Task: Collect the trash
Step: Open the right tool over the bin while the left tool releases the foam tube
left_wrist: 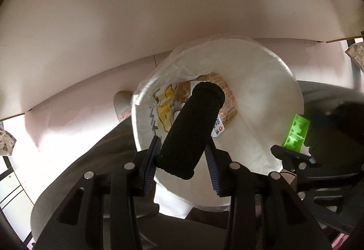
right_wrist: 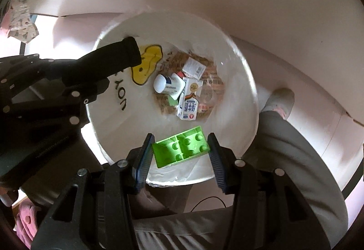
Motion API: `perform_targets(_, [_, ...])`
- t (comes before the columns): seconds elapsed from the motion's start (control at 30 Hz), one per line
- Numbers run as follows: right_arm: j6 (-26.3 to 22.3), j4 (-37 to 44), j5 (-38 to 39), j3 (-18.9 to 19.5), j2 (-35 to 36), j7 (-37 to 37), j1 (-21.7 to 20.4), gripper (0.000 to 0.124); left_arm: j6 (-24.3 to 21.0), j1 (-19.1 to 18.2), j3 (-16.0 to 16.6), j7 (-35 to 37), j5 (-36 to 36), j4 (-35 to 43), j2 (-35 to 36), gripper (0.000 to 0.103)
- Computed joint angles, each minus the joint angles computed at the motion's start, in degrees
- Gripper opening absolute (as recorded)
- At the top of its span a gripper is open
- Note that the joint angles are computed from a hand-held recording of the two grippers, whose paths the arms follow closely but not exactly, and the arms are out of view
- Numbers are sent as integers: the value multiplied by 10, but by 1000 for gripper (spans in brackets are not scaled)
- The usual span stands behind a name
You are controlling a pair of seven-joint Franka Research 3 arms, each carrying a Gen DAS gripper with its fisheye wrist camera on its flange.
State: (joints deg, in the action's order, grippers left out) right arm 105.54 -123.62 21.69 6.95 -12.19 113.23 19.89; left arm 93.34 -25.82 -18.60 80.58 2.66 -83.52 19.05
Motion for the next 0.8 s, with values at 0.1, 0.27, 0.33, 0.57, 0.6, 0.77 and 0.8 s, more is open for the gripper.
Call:
perform_targets(0.1, [-1, -4, 7, -2, 8, 3, -1, 49, -8, 0, 1, -3, -2, 4, 11, 42])
perform_targets(0.27, [-1, -7, 18, -5, 23, 4, -2, 49, -23, 3, 3, -11, -10, 15, 31, 42])
perform_targets(0.33, [0, -6, 21, -5, 32, 6, -3, 49, -25, 3, 3, -14, -11, 13, 35, 42])
perform_targets(0.57, [2, 0, 29, -7, 61, 6, -2, 49, -41, 2, 2, -16, -13, 27, 58, 42])
perform_targets(0.6, [2, 1, 29, -7, 63, 6, -2, 49, -43, 1, 2, -18, -12, 32, 64, 42])
perform_targets(0.77, [2, 4, 34, -7, 81, 3, -1, 49, -48, -1, 3, -25, -15, 43, 84, 43])
perform_targets(0.8, [4, 3, 34, -7, 82, 5, -1, 49, -48, 1, 3, -25, -16, 41, 81, 43])
